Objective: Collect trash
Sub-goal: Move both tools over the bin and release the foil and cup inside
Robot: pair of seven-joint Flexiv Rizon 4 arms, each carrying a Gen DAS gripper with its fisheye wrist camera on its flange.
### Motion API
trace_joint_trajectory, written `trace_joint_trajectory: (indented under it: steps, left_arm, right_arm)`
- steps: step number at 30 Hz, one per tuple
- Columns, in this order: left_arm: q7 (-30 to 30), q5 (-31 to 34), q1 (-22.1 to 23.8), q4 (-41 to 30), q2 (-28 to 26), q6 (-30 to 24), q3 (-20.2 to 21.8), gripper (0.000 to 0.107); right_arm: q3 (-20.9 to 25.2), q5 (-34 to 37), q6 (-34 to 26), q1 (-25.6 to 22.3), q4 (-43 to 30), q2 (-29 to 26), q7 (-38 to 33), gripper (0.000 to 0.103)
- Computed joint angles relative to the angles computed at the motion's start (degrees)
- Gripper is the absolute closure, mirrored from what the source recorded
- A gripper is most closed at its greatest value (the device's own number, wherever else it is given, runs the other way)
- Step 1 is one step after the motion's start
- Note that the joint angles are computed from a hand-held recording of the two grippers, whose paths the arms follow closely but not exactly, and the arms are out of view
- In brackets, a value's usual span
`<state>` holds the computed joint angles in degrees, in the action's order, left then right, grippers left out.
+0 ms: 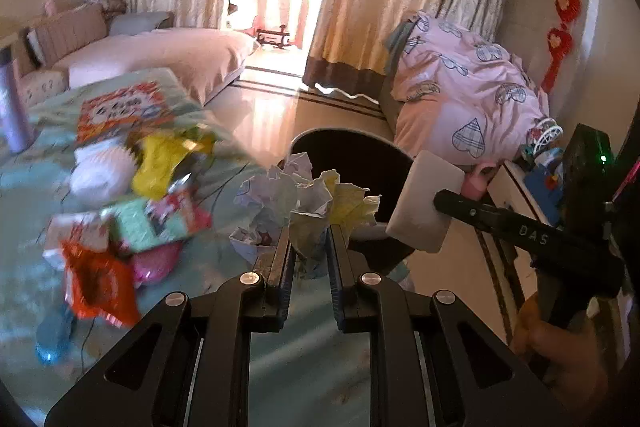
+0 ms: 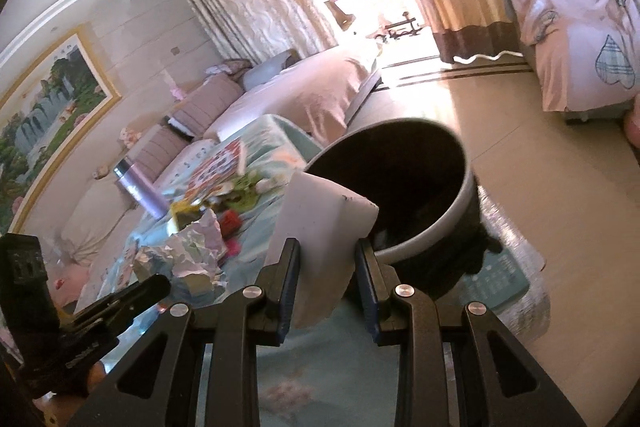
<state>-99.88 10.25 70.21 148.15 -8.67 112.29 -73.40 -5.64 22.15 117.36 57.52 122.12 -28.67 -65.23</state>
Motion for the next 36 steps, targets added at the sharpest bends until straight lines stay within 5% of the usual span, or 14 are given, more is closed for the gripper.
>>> trace_joint_trajectory:
  steps: [5,11,29,31,34,36]
  left_arm:
    - [0.9,1.7,-13.0,-5.2,-2.1,-2.5,13.2,0.092]
    - [2.5,1.2,-23.4,-10.4,-5.2,-5.3,22.8,0.092]
    - [11.5,-7.9,-38.4,-17.2,-11.0,-10.0,34.4,0.090]
    - [12.1,-8.7,-40.0,-17.5,-11.2,-10.1,35.9,0.085]
    - [12.7,-10.7,-43.5,-18.2,-11.2,-11.5,39.2,0.055]
    - [12.7,-11.5,-43.8,-17.6,-11.3,-10.3,39.5,0.049]
  right_arm:
    - [-1.3,-1.2,-2.0,-1.3,-1.2,-0.2,0.3,0.074]
    - [-4.5,-3.3,-4.7,-0.9,-2.5,-0.6,1.2,0.074]
    - [-4.7,-14.7,-9.7,-6.2,-6.0,-3.8,7.0,0.072]
    - [-4.8,-15.3,-10.1,-6.4,-6.1,-4.1,7.8,0.070]
    - [-1.9,-16.9,-9.8,-9.6,-6.5,-4.5,9.1,0.067]
    - [-0.2,-17.9,-9.6,-11.3,-6.4,-4.4,9.8,0.057]
